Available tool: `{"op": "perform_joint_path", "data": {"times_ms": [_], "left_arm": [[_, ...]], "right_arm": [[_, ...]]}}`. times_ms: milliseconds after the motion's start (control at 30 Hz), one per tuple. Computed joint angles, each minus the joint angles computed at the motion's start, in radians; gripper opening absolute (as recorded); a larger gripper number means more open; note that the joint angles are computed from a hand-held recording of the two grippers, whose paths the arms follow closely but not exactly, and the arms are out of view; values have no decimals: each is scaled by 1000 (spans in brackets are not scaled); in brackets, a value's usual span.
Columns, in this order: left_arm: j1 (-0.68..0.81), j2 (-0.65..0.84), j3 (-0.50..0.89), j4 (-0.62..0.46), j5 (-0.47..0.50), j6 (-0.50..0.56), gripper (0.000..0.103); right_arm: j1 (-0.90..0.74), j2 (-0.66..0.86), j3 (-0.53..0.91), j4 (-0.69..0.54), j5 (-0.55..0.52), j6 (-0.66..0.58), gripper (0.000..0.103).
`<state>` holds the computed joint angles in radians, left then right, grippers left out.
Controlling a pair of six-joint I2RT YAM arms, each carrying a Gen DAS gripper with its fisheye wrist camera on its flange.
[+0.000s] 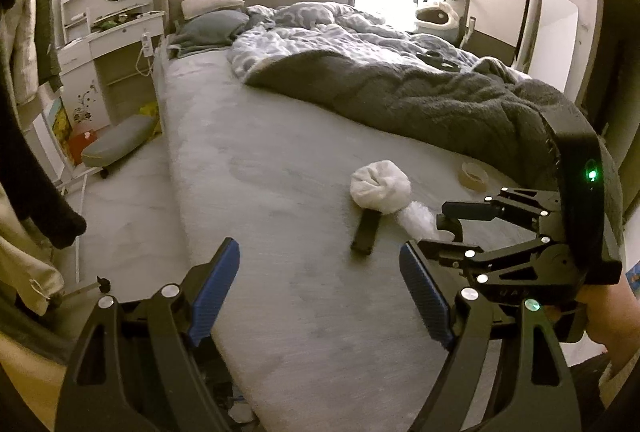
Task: Collect trash
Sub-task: 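Move both tools back to the items on the bed, then grasp the black curved plastic piece with the right tool while the left tool grasps the brown tape roll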
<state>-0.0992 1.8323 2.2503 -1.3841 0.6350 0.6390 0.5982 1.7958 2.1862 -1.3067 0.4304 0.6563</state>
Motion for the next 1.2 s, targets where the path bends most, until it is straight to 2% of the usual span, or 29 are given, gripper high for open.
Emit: {"op": "perform_joint_path", "data": {"times_ms": [333,533,800,967,1133,1200], "left_arm": [[-99,-77,-161,58,-56,1,87],[-155,-97,-232,77,-78,-9,88],[-217,-134,-330,98,-96,15,91],[-251,-147,-378,112,-127,26,92],[-273,-145,-403,121,-142,27,92],[-281,-147,-414,125,-144,30,92]], "right_arm": [[-20,-191,-269,127,-16,-14,50],[-42,-269,-371,142,-19,11,50],[-101,-364,-533,211,-89,48,49],[-112,-368,-557,217,-132,30,49],[-107,-340,-539,202,-106,14,50],[-106,-326,-529,191,-99,2,53]]}}
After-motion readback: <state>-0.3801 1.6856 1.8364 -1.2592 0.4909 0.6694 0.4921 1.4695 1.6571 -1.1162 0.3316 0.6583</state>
